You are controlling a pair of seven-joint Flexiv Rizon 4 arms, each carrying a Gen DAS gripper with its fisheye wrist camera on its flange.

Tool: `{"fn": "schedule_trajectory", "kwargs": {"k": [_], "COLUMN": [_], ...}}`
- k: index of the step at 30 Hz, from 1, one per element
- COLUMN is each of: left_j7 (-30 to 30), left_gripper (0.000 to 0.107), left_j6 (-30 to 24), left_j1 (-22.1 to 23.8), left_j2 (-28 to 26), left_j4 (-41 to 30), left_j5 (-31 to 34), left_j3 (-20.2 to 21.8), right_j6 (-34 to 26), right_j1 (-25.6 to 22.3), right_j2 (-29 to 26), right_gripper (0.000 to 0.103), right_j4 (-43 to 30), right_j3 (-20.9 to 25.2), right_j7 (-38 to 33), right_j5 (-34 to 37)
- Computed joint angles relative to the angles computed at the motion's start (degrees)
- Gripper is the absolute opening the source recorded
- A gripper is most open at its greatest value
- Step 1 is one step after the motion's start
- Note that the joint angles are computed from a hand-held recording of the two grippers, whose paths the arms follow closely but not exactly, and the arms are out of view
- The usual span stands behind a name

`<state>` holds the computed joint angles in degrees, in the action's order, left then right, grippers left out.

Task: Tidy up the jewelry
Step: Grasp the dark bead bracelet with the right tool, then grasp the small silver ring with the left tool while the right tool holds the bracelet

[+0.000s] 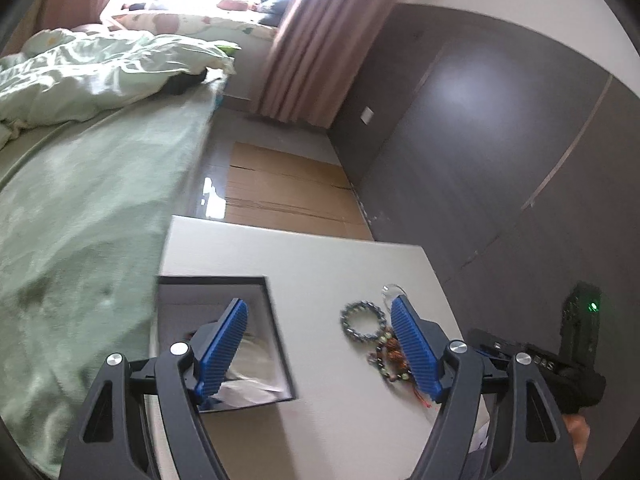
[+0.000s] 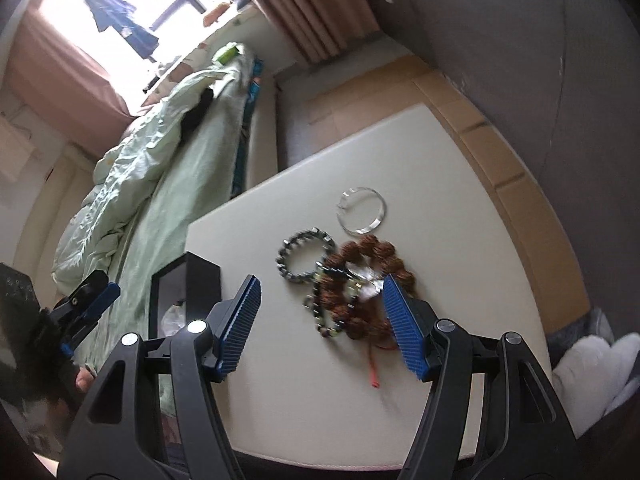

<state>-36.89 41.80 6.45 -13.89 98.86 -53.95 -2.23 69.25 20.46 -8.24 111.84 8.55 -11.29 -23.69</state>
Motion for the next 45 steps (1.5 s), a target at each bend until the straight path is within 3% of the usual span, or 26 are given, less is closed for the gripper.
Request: {"fn": "schedule_trajectory", "kwargs": {"k": [4,8,17,20,21,23,27,38,45], "left_j7": [0.3,-0.1,-0.1,0.4,0.4,0.1,-1.4,-1.1,-0.3], "left_gripper": [0.066,0.058,0.042,0.042,0.042,0.041,0.028,0.028,0.028], "left_j6": [-0.1,-0.1,0.1,0.1,0.0,-0.3,-1.8,4.6,9.0], "left_j1": [-1.3,-2.2,-3.8,-4.1,-4.2,-4.4,-4.7,-7.4,-8.4], "left_j2": [0.2,-0.1,-1.7,-2.0,-2.2,-2.6,-3.6,-5.0,-6.2], "left_j4": [0.7,1.1,1.4,1.5,1.5,1.4,1.0,3.1,4.2], "left_j5": [1.2,2.3,5.4,6.2,6.3,7.0,8.6,15.7,17.8], "left_j3": [-0.5,-0.8,-1.6,-2.0,-2.0,-2.1,-2.3,-2.9,-3.7], "right_j6": [0.7,-0.3,-3.8,-5.5,-5.6,-4.7,0.6,14.2,15.9], "right_j1": [-1.3,-1.6,-1.7,-1.3,-1.4,-0.7,0.0,0.9,-0.4], "right_j2": [-1.1,-2.9,-6.6,-7.2,-7.3,-6.8,-4.9,-1.4,-1.4], "right_gripper": [0.050,0.043,0.034,0.012,0.009,0.009,0.009,0.009,0.009], "right_j4": [-0.4,-2.2,-6.7,-7.7,-7.8,-6.9,-3.9,3.0,3.6], "right_j3": [1.8,2.6,4.0,3.7,3.7,2.9,1.5,-3.4,-3.2], "right_j7": [-5.6,-10.6,-18.0,-18.6,-18.9,-18.0,-15.1,-3.9,-1.8], "right_j5": [7.8,13.7,22.9,23.5,23.9,22.6,19.2,6.5,4.1]}}
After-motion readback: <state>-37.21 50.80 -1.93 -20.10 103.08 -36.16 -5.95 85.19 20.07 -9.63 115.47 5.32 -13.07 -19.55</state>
